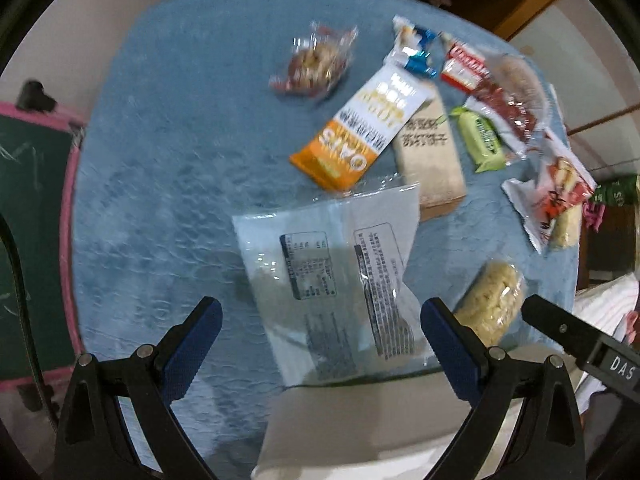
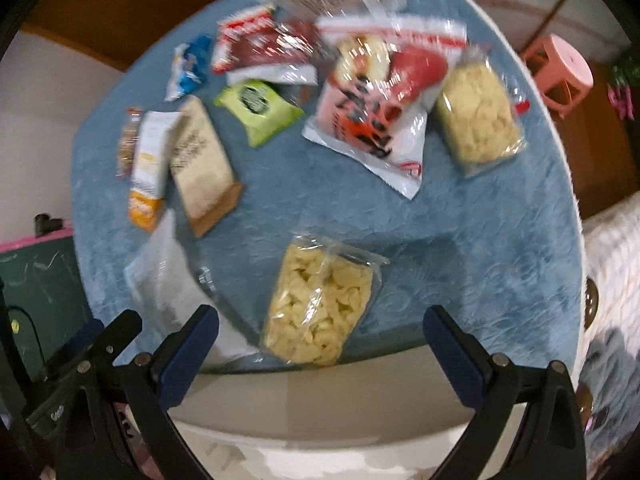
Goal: Organize snacks
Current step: 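Grasp the clear printed bag with the left tool while the right tool grasps the yellow puff bag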
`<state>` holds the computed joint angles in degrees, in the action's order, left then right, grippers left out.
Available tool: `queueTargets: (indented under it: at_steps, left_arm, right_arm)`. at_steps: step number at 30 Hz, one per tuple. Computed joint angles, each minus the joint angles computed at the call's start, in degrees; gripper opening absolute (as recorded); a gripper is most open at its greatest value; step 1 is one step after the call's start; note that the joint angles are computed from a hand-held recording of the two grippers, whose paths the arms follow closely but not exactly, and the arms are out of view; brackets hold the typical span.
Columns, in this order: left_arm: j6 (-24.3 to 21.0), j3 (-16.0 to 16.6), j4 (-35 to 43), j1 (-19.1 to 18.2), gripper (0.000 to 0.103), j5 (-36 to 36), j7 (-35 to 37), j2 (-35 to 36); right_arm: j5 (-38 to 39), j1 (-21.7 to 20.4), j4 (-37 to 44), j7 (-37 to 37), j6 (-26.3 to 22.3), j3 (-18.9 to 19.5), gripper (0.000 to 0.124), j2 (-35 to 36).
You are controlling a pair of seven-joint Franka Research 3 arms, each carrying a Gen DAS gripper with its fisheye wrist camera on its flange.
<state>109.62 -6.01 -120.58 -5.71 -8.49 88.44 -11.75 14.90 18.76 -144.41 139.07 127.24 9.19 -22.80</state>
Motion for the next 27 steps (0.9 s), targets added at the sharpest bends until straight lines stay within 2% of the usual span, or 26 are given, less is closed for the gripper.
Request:
queueTargets:
  at_steps: [12,17,21,27]
  left_arm:
    - [-0.89,-1.32,-0.61,0.02,0.099,0.61,-7.98,4.52]
    - [-0.84,-1.44,-1.2,0.02,0.099,-1.83,-9.45,6.36]
    - [0.6,-2.08,-2.47,-0.27,0.099,-1.74,-11.19,7.22]
    - [0.68,-3.52,-1.12,-1.4,0.102,0.69,-15.46,10.05]
  right_arm:
    - [7.52,2.15,2.26,-3.19,2.64,-1.38,0.1,9.35]
    - [11.25,2.86,2.33,-5.22,3.23,-2.02,0.082,11.32]
    - [9.35,2.92,2.62,-3.97,3.32,-1.33,0.067,12.27]
    - [6.13,2.39,0.25,-3.33,5.85,-1.05,0.064,8.69]
